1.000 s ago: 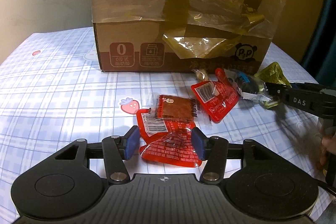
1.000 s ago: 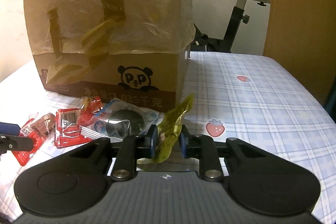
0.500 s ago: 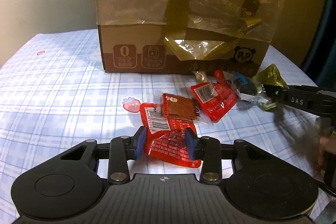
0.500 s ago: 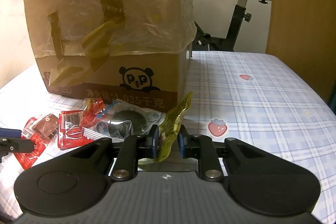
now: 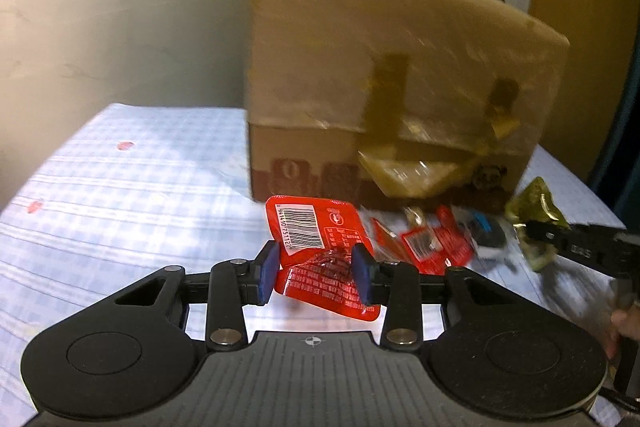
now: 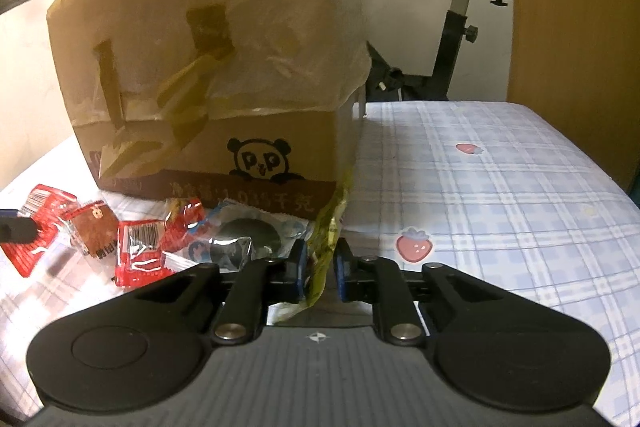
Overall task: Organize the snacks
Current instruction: 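Lift the red packet with the left tool while the right tool lifts the gold packet toward the box, then open both tools to drop the red and gold packets into the box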
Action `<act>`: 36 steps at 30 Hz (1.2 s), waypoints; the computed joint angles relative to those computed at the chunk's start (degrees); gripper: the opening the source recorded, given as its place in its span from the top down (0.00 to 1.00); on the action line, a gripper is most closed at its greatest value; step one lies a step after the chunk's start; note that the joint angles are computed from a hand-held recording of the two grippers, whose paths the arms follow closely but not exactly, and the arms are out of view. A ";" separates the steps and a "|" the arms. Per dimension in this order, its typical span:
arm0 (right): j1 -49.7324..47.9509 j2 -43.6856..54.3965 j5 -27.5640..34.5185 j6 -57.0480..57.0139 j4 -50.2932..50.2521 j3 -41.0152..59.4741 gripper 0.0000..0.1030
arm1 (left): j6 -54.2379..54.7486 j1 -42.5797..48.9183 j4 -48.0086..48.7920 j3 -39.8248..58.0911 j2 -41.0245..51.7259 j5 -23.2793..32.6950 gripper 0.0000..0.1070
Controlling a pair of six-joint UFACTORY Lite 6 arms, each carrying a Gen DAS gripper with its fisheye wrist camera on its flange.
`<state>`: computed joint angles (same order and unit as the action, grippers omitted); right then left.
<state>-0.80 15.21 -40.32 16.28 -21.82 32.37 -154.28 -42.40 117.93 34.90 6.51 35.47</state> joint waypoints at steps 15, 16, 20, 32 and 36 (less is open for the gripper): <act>-9.12 -21.74 -2.77 20.37 -18.49 -6.98 0.92 | 6.66 2.44 -0.60 -0.82 -12.94 -0.88 0.61; -9.11 -23.38 -2.62 22.23 -19.40 -6.46 0.92 | 8.55 2.47 -1.21 0.48 -13.38 -0.98 0.61; -8.15 -28.83 -1.44 28.65 -21.83 -2.01 0.92 | 15.10 4.86 -1.26 7.06 -14.41 -3.03 0.61; 1.28 -5.56 15.44 44.07 -33.64 35.71 0.92 | 34.77 12.29 -11.15 41.56 6.48 -12.57 0.60; 3.37 0.81 21.83 52.92 -41.08 43.70 0.92 | 43.55 13.79 -18.68 49.67 13.81 -13.69 0.60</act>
<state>2.57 16.03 -18.49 69.20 -62.90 76.07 -110.72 -28.61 99.25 84.57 20.32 21.77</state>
